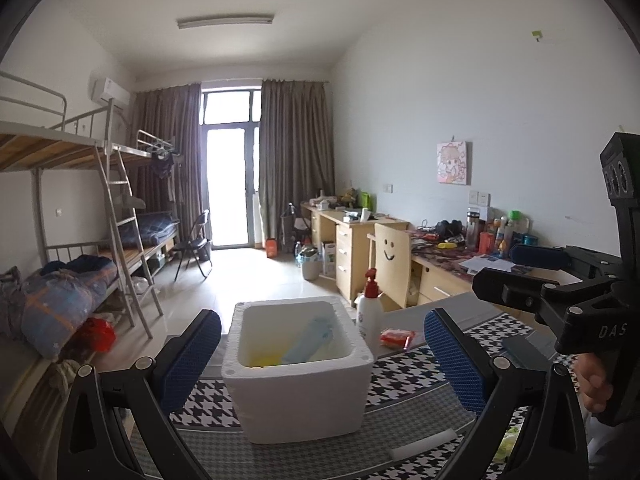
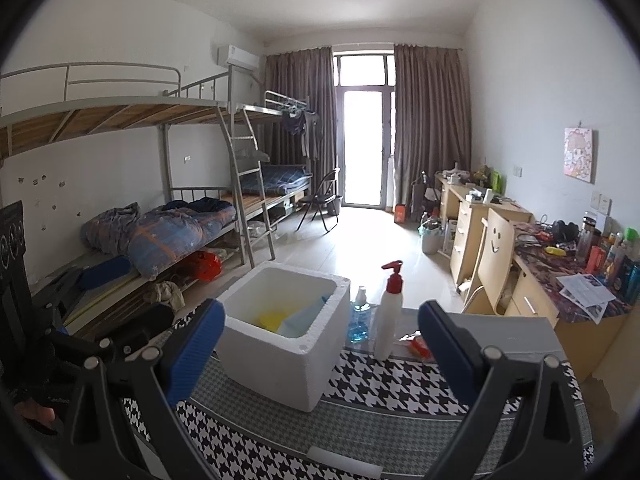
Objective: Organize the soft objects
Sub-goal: 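Move both grippers back from the foam box to the table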
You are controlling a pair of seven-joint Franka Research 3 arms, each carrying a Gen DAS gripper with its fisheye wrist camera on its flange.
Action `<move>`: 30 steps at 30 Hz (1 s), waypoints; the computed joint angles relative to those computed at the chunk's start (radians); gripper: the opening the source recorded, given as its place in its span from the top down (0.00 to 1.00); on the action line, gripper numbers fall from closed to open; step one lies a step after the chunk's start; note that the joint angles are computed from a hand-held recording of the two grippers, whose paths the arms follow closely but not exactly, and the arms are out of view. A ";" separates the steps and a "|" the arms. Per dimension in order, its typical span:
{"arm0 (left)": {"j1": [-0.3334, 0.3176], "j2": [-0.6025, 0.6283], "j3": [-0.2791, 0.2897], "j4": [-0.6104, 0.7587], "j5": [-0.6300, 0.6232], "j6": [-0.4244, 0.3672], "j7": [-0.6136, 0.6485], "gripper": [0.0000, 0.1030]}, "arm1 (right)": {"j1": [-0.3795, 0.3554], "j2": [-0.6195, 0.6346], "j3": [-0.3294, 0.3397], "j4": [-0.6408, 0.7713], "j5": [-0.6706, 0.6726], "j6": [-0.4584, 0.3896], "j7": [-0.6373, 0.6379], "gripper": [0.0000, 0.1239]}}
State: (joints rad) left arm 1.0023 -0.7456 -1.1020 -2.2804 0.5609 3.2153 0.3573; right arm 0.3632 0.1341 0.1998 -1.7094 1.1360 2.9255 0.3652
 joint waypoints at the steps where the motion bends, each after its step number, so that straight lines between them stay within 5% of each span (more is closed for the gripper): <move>1: -0.004 -0.003 0.004 -0.004 0.000 0.002 0.000 0.01 | -0.003 -0.005 0.002 -0.006 0.016 0.002 -0.015 0.20; 30: -0.001 0.026 -0.066 -0.013 -0.072 0.098 0.062 0.01 | 0.027 -0.113 -0.052 -0.135 0.368 0.066 -0.314 0.20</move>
State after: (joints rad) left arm 1.0017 -0.7194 -1.1681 -2.2933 0.4885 3.3136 0.4193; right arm 0.3904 0.0209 0.1482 -1.8443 1.5044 2.9917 0.0513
